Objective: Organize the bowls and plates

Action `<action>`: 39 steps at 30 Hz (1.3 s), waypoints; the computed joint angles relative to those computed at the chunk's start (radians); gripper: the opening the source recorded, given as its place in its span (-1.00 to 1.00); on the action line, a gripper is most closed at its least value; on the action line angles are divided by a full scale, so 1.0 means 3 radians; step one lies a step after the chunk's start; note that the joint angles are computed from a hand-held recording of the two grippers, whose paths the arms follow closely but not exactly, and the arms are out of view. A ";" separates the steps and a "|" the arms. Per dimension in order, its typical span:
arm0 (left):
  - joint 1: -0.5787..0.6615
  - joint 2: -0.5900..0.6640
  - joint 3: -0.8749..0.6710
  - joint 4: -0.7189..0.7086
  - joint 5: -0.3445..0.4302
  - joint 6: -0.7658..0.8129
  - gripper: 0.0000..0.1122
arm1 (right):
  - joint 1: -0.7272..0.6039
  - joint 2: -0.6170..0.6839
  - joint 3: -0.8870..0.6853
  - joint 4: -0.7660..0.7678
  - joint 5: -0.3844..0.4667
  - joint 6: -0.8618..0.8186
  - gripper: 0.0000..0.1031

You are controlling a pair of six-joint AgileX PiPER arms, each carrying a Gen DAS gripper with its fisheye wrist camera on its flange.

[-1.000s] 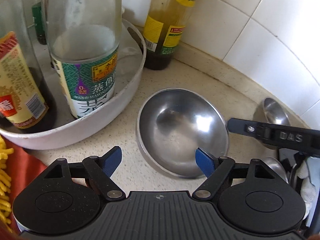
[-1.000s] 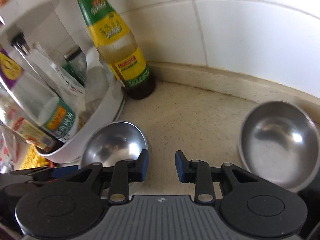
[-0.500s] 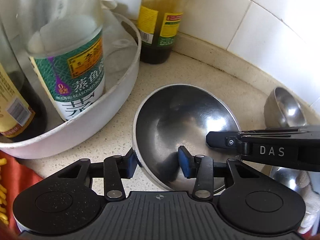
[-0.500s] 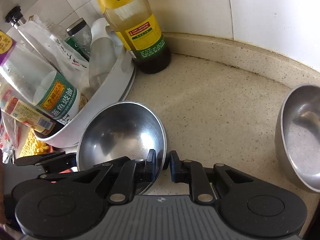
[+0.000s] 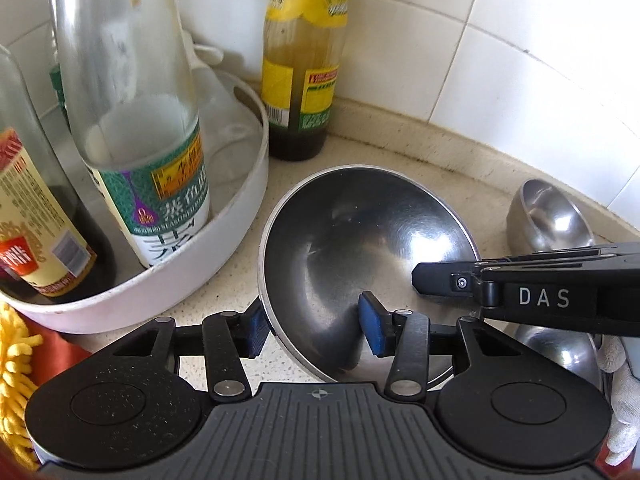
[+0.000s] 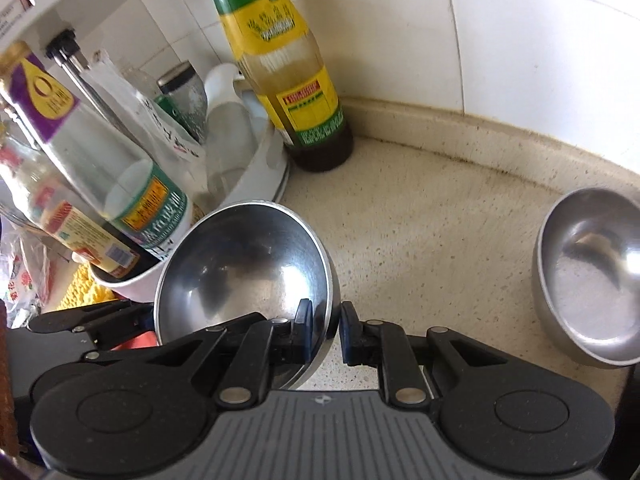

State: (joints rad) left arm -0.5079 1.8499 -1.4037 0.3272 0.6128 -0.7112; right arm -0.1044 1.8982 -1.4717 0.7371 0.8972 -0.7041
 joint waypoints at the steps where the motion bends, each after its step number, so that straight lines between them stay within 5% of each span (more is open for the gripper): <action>1: -0.0014 -0.0020 0.0009 0.0030 -0.0002 -0.0021 -0.03 | -0.0009 -0.0033 0.0024 0.0016 -0.0004 -0.0014 -0.71; 25: -0.0561 -0.0608 0.0293 0.0591 -0.0050 -0.0261 0.10 | -0.0530 -0.1283 0.1041 0.0276 -0.0029 -0.0226 -0.71; 39: -0.0761 -0.0380 0.0122 0.0067 -0.0069 0.0448 0.12 | -0.0990 -0.1568 0.1513 0.0109 -0.0009 -0.0131 -0.71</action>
State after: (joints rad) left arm -0.7363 1.7359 -1.3670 0.3473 0.5920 -0.5767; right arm -0.4014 1.4278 -1.0179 0.7697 0.8943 -0.7433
